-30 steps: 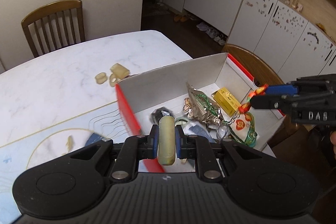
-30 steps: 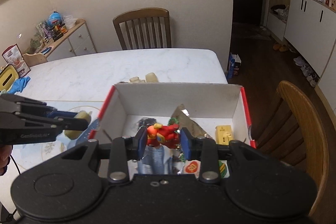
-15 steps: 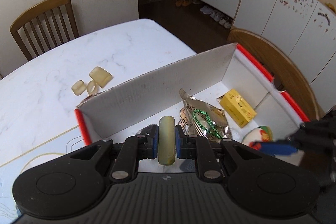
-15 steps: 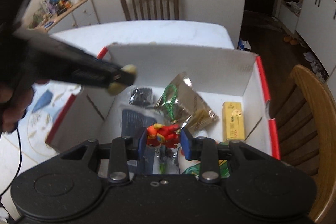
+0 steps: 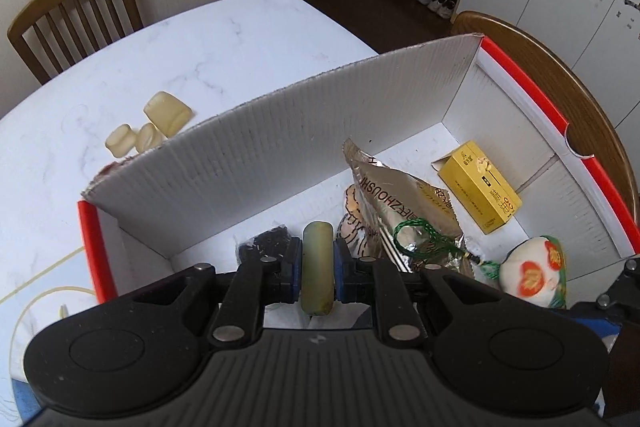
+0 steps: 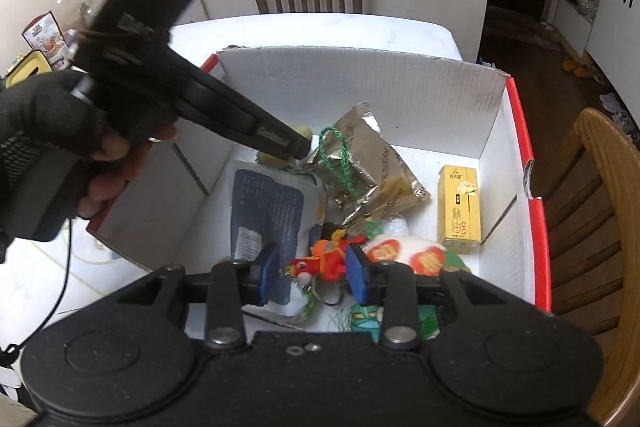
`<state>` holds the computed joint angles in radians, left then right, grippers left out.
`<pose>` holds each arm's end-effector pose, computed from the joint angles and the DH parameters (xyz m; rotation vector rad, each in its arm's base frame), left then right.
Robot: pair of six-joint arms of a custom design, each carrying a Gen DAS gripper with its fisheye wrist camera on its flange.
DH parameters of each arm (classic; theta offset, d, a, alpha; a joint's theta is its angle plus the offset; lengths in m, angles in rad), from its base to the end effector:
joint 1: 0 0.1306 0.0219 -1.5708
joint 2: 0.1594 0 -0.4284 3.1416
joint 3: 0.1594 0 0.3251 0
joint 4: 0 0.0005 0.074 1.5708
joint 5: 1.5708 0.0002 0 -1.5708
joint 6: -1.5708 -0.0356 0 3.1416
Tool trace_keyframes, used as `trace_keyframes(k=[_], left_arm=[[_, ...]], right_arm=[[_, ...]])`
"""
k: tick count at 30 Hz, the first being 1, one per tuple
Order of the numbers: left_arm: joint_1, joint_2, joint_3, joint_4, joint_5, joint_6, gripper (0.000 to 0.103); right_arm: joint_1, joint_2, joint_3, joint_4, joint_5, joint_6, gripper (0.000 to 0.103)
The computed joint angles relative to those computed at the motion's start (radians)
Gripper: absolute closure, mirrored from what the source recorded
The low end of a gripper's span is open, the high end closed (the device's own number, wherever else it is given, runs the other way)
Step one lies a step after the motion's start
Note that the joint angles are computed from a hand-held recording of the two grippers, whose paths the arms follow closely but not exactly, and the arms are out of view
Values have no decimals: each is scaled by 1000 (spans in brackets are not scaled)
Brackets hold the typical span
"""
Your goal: Organize objects
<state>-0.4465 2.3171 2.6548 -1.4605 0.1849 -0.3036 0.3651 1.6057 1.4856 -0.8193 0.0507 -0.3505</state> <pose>0.6398 -0.3141 0.4044 1.0396 2.4853 -0.2929 0.4603 0.1735 0.4234 0.0025 2.5236 0.2287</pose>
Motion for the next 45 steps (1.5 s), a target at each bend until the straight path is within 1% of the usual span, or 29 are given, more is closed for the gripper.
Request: trace_keyframes(k=[7,12,16,21,24,28,35,38,41,45], left_arm=[[1,-6,-12,9,14,26,87],[12,-43,-75,44,20,55,87],[25,-82,-135,74,56,73,86],[47,-137,-213,110,114,86,86],[63,-180,-275,141,150,75,86],[86,-238,-353,178,196,62,86],[129,-317,-450,205,276,27,86],[144,-348,-487,217,296,8,86],[156,-384,-529,240,299,-10,86],[174,-421,-570,260,303,-27,86]], right_arm=[[-9,-27,-22,26,-28,-9,55],[-19,-44,-34,42,-33,-9,49],[-20,-51,-39,48,-30,-29,48],[-18,-66,-44,56,-17,-68,43],[-8,-74,-42,56,11,-94,40],[10,-80,-35,50,46,-125,40],[47,-94,-24,37,115,-187,36],[67,-97,-18,31,148,-209,33],[88,-97,-13,27,185,-230,32],[113,-98,-11,26,232,-262,28]])
